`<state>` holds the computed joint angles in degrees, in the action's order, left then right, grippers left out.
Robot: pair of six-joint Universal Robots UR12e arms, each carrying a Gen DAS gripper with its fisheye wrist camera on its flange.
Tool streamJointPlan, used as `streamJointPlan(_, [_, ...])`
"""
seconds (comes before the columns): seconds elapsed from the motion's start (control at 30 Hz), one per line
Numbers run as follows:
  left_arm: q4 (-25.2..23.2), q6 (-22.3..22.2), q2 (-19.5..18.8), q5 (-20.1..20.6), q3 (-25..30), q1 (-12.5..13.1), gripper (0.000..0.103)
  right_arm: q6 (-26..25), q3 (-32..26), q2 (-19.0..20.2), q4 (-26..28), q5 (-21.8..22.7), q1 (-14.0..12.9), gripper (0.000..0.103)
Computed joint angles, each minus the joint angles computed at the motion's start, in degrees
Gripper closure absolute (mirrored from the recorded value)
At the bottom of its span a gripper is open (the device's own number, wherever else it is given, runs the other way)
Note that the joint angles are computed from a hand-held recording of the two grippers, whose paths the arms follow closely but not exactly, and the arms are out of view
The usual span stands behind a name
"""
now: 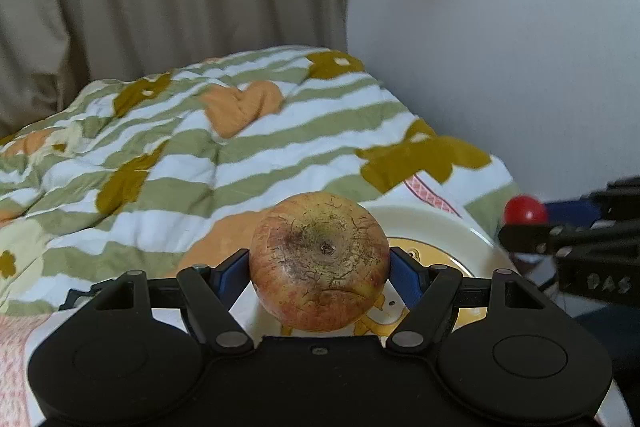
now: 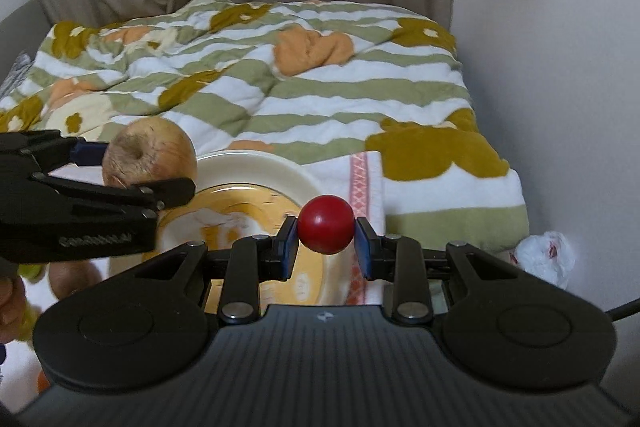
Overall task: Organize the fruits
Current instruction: 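Lower the wrinkled apple into the white dish with the left tool while the right tool carries the tomato there, then place the red cherry tomato in the dish beside the apple, open right tool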
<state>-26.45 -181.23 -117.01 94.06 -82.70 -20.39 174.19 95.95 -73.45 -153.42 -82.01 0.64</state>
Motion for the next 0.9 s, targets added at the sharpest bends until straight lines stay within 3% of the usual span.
streamJointPlan(0.33, [-1.45,6.51,-3.04,-0.51,2.52,-0.75,0.026,1.41,-0.3,0.45,0.79,-1.97,-0.19,0.058])
streamJointPlan(0.5, [-0.9,9.39,-3.13,1.1,2.41,-1.21,0.023,2.17,-0.41,0.49,0.86,-2.35,-0.17,0.058])
streamJointPlan(0.57, [2.28,11.26,-2.67,2.92,1.33,-1.55,0.002,1.92,-0.33,0.32,0.65,-2.59,-0.13,0.058])
streamJointPlan(0.6, [3.52,11.62,-2.27,3.3,0.74,-1.55,0.0,1.73,-0.26,0.21,0.53,-2.55,-0.13,0.058])
streamJointPlan(0.9, [0.86,6.08,1.33,3.45,-1.89,-0.15,0.0,-1.08,-0.58,0.13,1.26,-0.22,-0.23,0.058])
